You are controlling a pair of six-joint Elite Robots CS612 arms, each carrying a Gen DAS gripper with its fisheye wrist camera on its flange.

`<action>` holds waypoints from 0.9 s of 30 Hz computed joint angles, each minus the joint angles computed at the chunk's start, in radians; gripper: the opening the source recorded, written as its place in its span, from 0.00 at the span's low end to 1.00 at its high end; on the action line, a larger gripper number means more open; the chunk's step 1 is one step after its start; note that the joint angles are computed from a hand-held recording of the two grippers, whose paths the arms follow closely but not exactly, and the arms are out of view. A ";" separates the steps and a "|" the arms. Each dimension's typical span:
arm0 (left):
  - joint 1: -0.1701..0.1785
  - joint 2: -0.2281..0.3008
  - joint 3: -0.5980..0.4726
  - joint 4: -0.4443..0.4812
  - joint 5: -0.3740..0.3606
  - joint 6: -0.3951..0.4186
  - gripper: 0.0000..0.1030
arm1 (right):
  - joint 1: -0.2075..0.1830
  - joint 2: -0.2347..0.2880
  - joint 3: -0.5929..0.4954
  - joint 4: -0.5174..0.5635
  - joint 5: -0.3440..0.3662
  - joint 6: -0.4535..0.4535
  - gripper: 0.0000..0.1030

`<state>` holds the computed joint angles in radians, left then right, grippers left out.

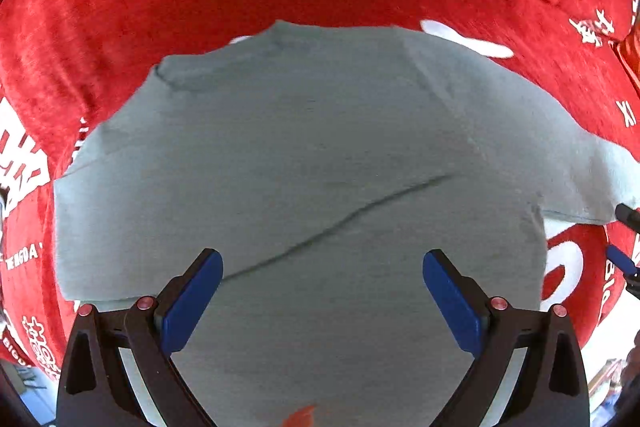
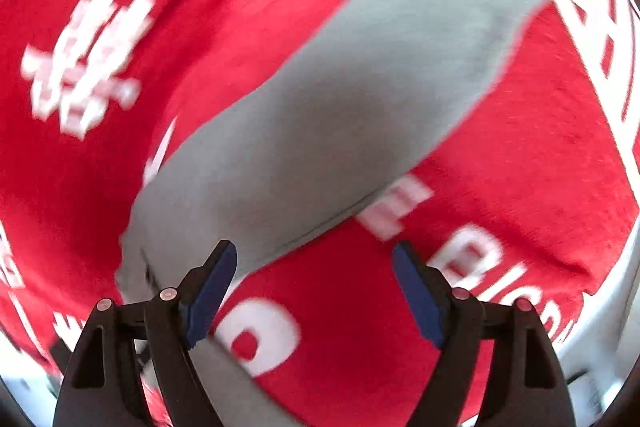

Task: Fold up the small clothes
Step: 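Grasp the other sleeve near its cuff with the right tool, then fold the held sleeve across the body toward the left tool, then release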

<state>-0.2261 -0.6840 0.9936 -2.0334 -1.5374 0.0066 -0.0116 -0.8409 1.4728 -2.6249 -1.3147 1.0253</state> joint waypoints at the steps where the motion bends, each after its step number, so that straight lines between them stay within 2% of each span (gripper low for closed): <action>1: -0.005 0.002 -0.002 0.005 0.006 -0.003 0.98 | -0.012 -0.003 0.022 -0.035 0.006 0.042 0.80; 8: -0.028 0.019 -0.026 0.027 -0.013 0.011 0.98 | -0.067 0.024 0.087 -0.258 0.069 0.230 0.80; 13: -0.040 0.027 -0.035 0.034 -0.020 0.005 0.98 | -0.080 0.067 0.072 -0.395 0.118 0.344 0.81; 20: -0.044 0.032 -0.044 0.037 -0.020 -0.036 0.98 | -0.089 0.087 0.050 -0.479 0.125 0.377 0.79; 21: -0.044 0.032 -0.046 0.038 -0.020 -0.038 0.98 | -0.090 0.092 0.046 -0.503 0.129 0.397 0.74; 22: -0.043 0.033 -0.047 0.038 -0.019 -0.041 0.98 | -0.092 0.094 0.044 -0.511 0.134 0.403 0.56; 23: -0.041 0.033 -0.046 0.039 -0.020 -0.040 0.98 | -0.093 0.096 0.038 -0.504 0.142 0.401 0.32; 25: -0.035 0.033 -0.048 0.044 -0.022 -0.043 0.98 | -0.094 0.098 0.031 -0.502 0.159 0.380 0.06; 27: -0.030 0.030 -0.044 0.044 -0.024 -0.049 0.98 | -0.092 0.097 0.018 -0.497 0.166 0.340 0.06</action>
<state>-0.2558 -0.6538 0.9499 -1.9893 -1.5610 -0.0422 -0.1036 -0.7443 1.4904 -3.1222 -1.1488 1.3652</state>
